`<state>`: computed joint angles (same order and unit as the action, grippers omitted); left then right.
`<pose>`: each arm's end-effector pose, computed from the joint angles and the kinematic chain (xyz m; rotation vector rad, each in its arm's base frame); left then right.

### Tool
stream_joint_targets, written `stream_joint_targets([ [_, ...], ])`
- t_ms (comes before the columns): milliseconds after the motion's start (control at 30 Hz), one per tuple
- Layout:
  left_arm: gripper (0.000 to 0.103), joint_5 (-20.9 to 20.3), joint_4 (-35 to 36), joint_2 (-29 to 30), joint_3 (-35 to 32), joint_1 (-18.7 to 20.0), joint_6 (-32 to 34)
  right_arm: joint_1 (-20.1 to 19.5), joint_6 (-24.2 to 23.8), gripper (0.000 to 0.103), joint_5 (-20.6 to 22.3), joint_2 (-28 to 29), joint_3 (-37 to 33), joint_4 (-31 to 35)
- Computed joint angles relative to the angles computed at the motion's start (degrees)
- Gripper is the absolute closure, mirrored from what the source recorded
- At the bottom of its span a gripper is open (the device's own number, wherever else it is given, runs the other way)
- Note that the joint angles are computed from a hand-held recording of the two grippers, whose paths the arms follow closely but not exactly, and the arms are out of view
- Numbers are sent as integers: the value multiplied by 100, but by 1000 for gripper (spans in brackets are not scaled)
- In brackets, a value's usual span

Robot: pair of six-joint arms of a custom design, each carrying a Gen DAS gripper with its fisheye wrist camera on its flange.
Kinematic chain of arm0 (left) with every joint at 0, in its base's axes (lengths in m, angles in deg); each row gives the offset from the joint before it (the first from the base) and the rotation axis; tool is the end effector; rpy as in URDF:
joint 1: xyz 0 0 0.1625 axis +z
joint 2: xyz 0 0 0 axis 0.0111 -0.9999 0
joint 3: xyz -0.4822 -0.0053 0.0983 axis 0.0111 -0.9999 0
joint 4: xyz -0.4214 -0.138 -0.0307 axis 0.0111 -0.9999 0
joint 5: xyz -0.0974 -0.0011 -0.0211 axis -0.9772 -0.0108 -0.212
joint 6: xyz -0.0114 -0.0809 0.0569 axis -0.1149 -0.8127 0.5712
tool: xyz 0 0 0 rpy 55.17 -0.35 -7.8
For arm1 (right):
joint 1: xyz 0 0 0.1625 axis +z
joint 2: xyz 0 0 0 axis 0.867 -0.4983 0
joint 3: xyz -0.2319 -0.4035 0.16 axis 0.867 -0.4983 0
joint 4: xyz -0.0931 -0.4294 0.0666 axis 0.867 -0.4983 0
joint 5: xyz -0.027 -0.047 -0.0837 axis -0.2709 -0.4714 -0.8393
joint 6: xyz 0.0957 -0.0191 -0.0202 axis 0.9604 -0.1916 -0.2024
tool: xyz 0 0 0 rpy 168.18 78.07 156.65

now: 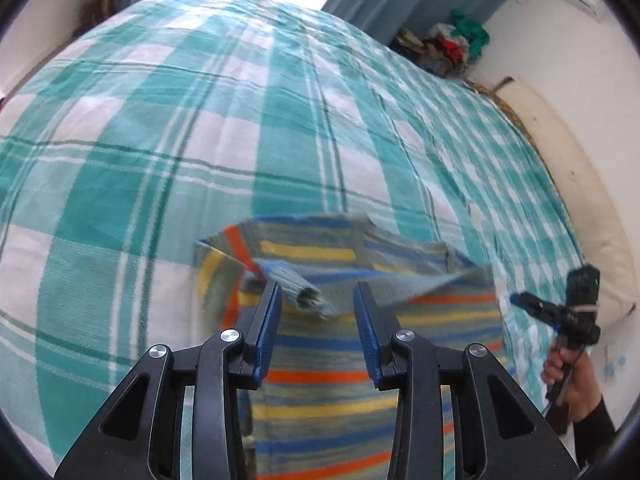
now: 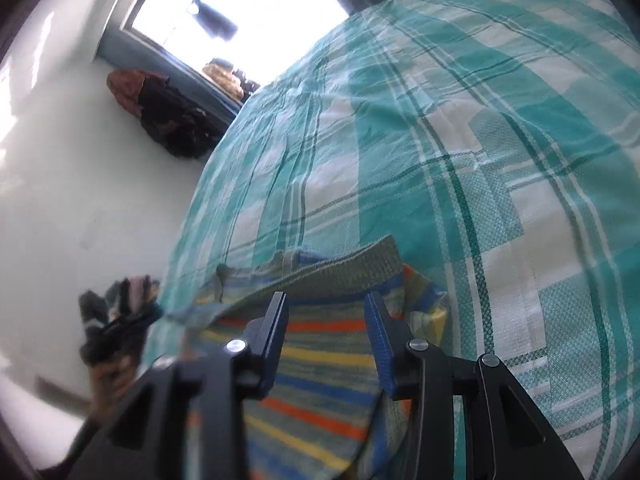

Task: Fold small clothes
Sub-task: 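Lift the hem with both grippers and fold it over toward the collar, then open both grippers, releasing the folded hem, and lift them away, then grasp one side edge of the folded sweater with both grippers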

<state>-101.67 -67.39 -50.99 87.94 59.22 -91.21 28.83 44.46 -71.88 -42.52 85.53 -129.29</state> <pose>-0.1859 -0.6665 0.2652 0.2565 2.7964 -0.6476 0.1134 -0.7243 0.3199 0.2556 -2.9164 0.7469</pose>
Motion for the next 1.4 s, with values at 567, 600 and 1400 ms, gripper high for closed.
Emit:
stream_joint_targets([
  [567,44,672,-299,-243,745,-363,264,807,-1480,61,-1269,215,810,-764],
  [600,43,770,-208,-333,1010,-458,317,781,-1638,61,-1231,26,1170,-818],
  [1400,17,1194,-1552,394,2074,-2447,991,40,-389,39,-905,-1800,3320,-2788],
])
